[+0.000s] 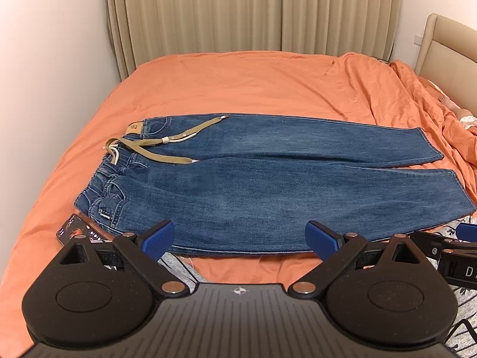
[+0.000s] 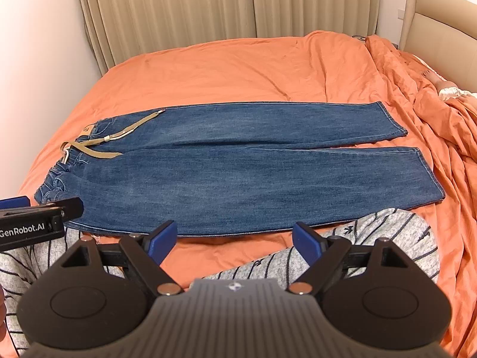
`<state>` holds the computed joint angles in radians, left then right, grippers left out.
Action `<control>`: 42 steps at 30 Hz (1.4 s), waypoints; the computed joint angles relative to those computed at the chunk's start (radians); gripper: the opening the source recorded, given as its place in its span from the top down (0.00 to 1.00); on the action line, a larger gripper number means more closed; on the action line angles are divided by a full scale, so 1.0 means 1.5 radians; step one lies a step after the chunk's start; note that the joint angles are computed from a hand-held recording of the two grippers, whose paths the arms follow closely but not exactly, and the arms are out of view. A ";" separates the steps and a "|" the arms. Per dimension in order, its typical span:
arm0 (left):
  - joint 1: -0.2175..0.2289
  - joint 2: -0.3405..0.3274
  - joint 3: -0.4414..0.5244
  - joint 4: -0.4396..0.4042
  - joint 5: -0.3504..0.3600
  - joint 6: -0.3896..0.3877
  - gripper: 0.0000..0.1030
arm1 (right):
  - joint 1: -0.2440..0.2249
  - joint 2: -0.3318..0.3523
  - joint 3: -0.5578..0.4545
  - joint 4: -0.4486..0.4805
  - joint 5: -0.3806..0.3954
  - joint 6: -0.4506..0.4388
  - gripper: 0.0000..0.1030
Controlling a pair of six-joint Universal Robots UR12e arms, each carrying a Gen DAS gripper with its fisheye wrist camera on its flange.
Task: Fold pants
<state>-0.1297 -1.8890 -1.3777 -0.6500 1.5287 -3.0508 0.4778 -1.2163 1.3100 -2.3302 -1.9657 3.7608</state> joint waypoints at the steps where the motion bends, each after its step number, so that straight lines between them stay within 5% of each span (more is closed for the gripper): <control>1: 0.000 0.000 0.000 0.000 0.000 0.001 0.00 | 0.000 0.000 0.000 -0.001 -0.001 0.000 0.21; 37: 0.004 0.009 -0.011 0.006 -0.005 -0.002 0.00 | 0.005 0.001 0.000 -0.011 -0.008 -0.017 0.21; 42: 0.015 0.006 -0.001 0.000 -0.045 0.021 0.00 | 0.005 0.001 0.002 -0.021 -0.010 -0.033 0.21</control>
<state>-0.1067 -1.8807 -1.3789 -0.6504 1.4616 -3.0190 0.4855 -1.2149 1.3127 -2.3612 -1.9801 3.7120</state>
